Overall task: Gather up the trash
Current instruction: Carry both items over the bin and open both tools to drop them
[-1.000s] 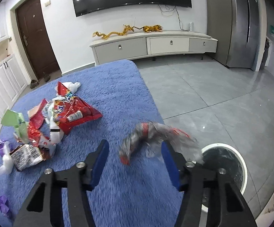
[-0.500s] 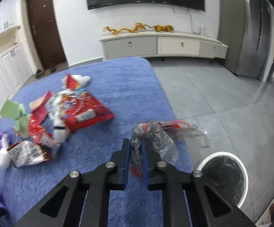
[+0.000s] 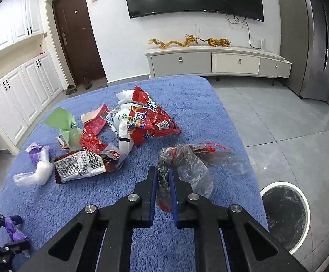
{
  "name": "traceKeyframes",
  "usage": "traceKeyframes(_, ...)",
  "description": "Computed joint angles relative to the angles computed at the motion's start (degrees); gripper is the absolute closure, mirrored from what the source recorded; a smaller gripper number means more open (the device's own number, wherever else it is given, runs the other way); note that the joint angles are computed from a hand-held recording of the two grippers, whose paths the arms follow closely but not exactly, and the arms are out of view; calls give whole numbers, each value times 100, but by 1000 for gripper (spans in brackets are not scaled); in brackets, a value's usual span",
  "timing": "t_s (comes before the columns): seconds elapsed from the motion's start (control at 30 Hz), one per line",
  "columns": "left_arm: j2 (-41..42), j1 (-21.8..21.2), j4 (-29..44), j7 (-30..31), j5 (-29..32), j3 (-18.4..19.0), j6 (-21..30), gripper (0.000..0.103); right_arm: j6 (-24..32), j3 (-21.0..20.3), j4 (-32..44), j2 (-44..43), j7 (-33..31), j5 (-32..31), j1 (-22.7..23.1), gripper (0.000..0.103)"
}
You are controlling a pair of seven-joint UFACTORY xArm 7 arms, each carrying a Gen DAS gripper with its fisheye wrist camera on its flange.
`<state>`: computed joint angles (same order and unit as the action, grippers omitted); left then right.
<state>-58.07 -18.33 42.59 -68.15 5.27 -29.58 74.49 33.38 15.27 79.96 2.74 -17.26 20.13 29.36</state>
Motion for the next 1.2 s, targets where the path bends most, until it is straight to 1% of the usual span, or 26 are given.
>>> traceKeyframes(0.13, 207, 17, 122, 71, 121, -168, 148, 45, -34, -9, -118, -151, -54, 95, -4, 92)
traceKeyframes(0.2, 245, 2, 162, 54, 172, -231, 211, 61, -39, -12, -174, -212, -89, 152, 6, 92)
traceKeyframes(0.23, 240, -15, 158, 52, 184, -207, 190, 67, -30, -17, -207, -247, -141, 225, 8, 92)
traceKeyframes(0.43, 174, -4, 174, -3, 219, -87, 9, 71, 45, -67, -298, -347, -406, 610, 5, 92)
traceKeyframes(0.5, 275, 45, 245, 98, 273, -21, -164, 71, 64, -106, -325, -387, -471, 738, -24, 92)
traceKeyframes(0.63, 788, 197, 512, 537, 463, 188, -739, 71, 30, -240, -411, -496, -551, 952, -155, 92)
traceKeyframes(0.77, 1794, 403, 1090, 1157, 772, 350, -1451, 71, -66, -402, -505, -563, -486, 974, -355, 92)
traceKeyframes(0.87, 2792, 524, 1753, 1531, 1068, 411, -1955, 71, -85, -534, -559, -553, -356, 923, -557, 92)
traceKeyframes(0.9, 3238, 555, 2085, 1669, 1209, 417, -2102, 71, -84, -575, -562, -525, -273, 865, -633, 92)
traceKeyframes(0.97, 3960, 520, 2646, 1847, 1452, 472, -2240, 71, -79, -666, -562, -429, -112, 739, -809, 92)
traceKeyframes(1.07, 5197, 377, 3694, 2160, 1627, 620, -2406, 71, 4, -751, -449, -184, 119, 493, -1048, 92)
traceKeyframes(1.1, 5699, 310, 4172, 2271, 1720, 657, -2384, 71, 41, -760, -411, -125, 146, 469, -1116, 92)
traceKeyframes(1.13, 5997, 230, 4467, 2355, 1758, 713, -2367, 71, 91, -789, -336, 11, 223, 397, -1198, 92)
traceKeyframes(1.2, 6897, 52, 5409, 2597, 1762, 835, -2241, 71, 201, -803, -185, 244, 285, 333, -1340, 92)
